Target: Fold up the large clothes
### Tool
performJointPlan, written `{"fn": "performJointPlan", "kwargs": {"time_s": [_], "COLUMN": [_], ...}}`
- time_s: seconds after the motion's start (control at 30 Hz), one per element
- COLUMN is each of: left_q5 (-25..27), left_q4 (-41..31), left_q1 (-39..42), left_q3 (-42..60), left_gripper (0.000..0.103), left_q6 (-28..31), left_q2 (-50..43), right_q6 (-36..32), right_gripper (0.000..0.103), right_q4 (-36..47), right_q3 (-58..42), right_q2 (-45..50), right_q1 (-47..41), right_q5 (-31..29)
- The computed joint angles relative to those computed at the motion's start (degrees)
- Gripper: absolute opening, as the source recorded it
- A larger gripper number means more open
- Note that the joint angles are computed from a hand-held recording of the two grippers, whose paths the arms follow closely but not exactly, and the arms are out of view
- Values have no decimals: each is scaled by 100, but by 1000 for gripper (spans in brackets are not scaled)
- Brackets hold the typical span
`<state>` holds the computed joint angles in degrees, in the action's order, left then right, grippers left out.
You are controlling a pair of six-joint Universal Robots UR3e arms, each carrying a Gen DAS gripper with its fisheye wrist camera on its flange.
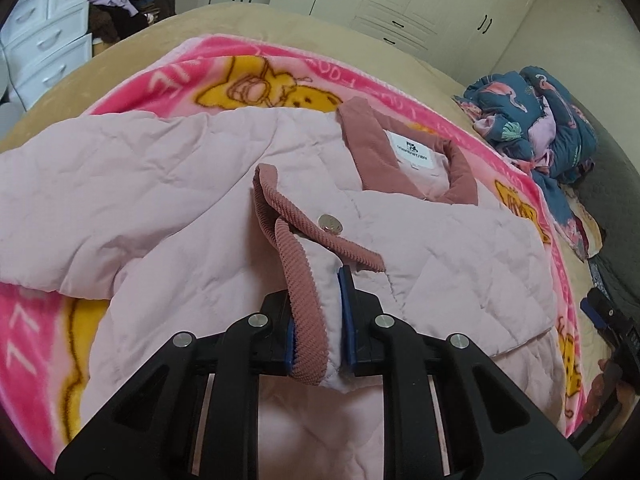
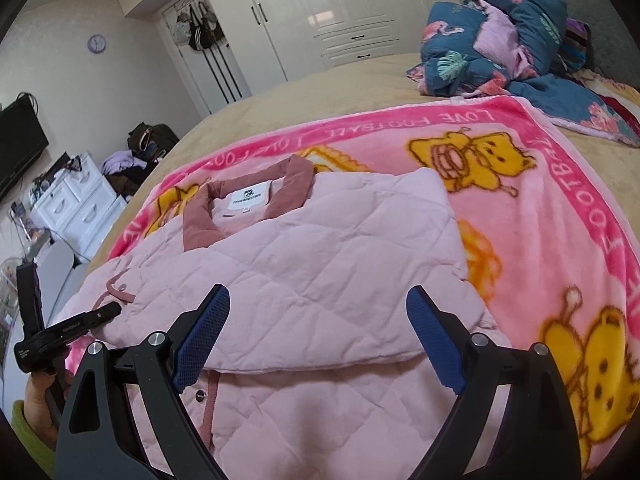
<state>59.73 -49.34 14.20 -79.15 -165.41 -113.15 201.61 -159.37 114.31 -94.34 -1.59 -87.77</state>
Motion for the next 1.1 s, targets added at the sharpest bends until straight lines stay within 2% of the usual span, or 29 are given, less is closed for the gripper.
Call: {"fn": "performJointPlan", "kwargs": {"time_s": [0.33,0.5,0.6,0.67,0.77,0.9,1.1], "left_q5": [196,313,350,376,394,470,515], "left_q4": [-46,-60,-74,-94,-88,-20,-114], "left_q1": [22,-18,-26,-39,-54,-72,-52], "left_q3": [-84,-84,-77,-51,-87,-151,-201], "left_gripper": [13,15,17,19,20,21,22], "left_q6": [91,134,133,148,165,174,246], "left_q2": [-64,-91,-123,-150,-145,-81,78], "right_q6": [-40,-30,99,85,13,139,312], "right_gripper": [89,89,89,89,90,89,89], "right_q4": [565,901,1023,967,895,839,579], "right_q3": [-1240,-1443,-1369,-1264,-1276,-1184,-711], "right_q2": [1165,1487,1619,1733,1949,1777,1172], "right_q1": [237,120,-99,-231,-197,-39,-4], "right_q5": [-252,-310,-113,43,-57,-240,-72]}}
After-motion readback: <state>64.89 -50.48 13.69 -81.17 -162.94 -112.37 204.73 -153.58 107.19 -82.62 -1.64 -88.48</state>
